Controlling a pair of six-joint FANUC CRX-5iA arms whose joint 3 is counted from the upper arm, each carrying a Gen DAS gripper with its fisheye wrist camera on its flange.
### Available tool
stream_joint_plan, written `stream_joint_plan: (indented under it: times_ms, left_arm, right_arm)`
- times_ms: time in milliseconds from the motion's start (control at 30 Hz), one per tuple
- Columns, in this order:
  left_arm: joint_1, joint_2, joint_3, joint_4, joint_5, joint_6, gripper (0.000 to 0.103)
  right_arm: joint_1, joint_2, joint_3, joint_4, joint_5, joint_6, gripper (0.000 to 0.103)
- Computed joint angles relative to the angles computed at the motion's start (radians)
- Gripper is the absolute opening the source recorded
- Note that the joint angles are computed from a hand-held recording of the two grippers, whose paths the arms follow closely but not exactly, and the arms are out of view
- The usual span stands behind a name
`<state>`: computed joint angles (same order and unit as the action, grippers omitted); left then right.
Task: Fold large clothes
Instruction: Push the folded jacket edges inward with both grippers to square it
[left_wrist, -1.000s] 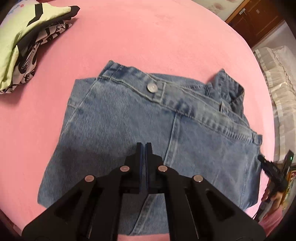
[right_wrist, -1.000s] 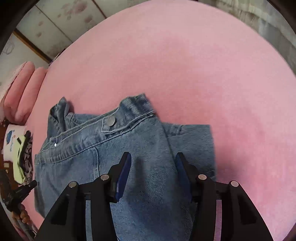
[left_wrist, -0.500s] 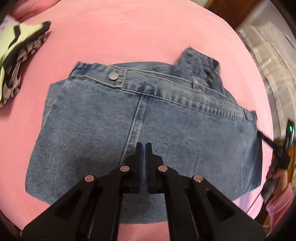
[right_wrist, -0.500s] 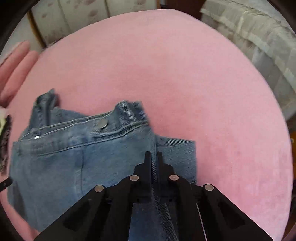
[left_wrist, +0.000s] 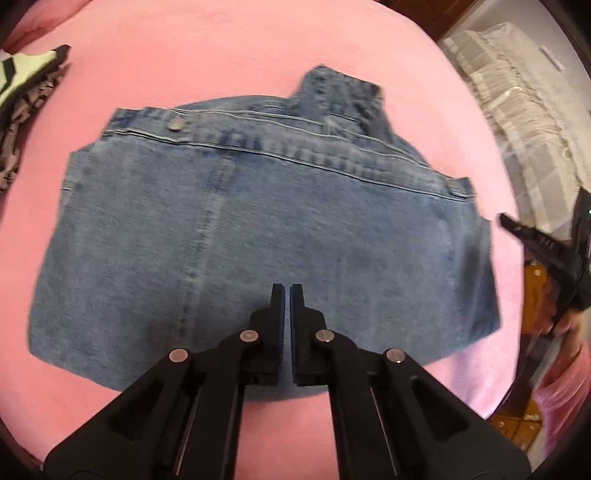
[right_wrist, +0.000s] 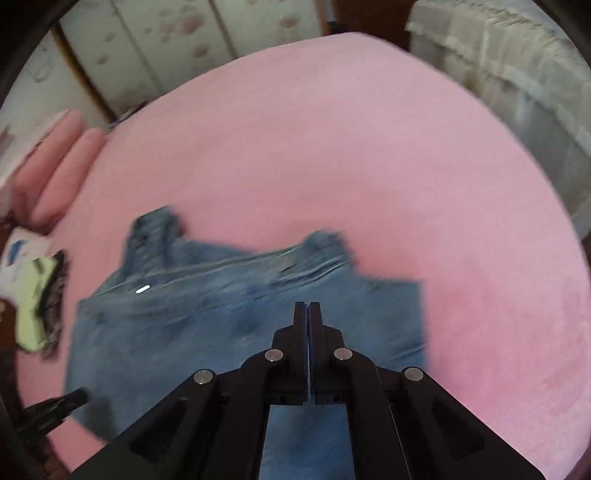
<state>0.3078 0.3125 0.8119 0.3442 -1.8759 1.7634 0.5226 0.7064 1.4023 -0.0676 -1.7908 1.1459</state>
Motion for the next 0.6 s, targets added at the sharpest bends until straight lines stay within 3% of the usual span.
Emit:
stream_joint_plan:
  times_ms: [133, 233, 300, 367, 433, 500, 600]
  left_arm:
    - [-0.011, 0.002, -0.057, 0.093, 0.063, 0.000, 0.001]
    - [-0.020, 0.009, -0.114, 0.165, 0.126, 0.006, 0.001]
    - [-0.030, 0.042, -0.105, 0.185, 0.121, 0.025, 0.001]
    - [-0.053, 0.102, -0.019, 0.144, 0.066, 0.035, 0.001]
    - [-0.083, 0.145, 0.060, 0.070, 0.028, 0.026, 0.001]
    - [-0.093, 0.166, 0.087, 0.024, 0.011, 0.050, 0.001]
    - [-0.075, 0.128, 0.026, 0.015, 0.074, 0.058, 0.001]
  right_arm:
    - [0.037, -0.119, -0.213, -0.215, 0.081, -0.001, 0.000]
    - [0.069, -0.155, -0.319, -0.303, 0.131, 0.000, 0.000]
    - [0.079, -0.151, -0.352, -0.369, 0.135, -0.025, 0.000]
    - [0.106, -0.134, -0.376, -0.337, 0.134, -0.043, 0.000]
    - [0.109, -0.179, -0.475, -0.317, 0.240, -0.041, 0.000]
    - [0.113, -0.202, -0.518, -0.270, 0.283, -0.062, 0.000]
    - [0.119, -0.222, -0.568, -0.114, 0.344, -0.070, 0.000]
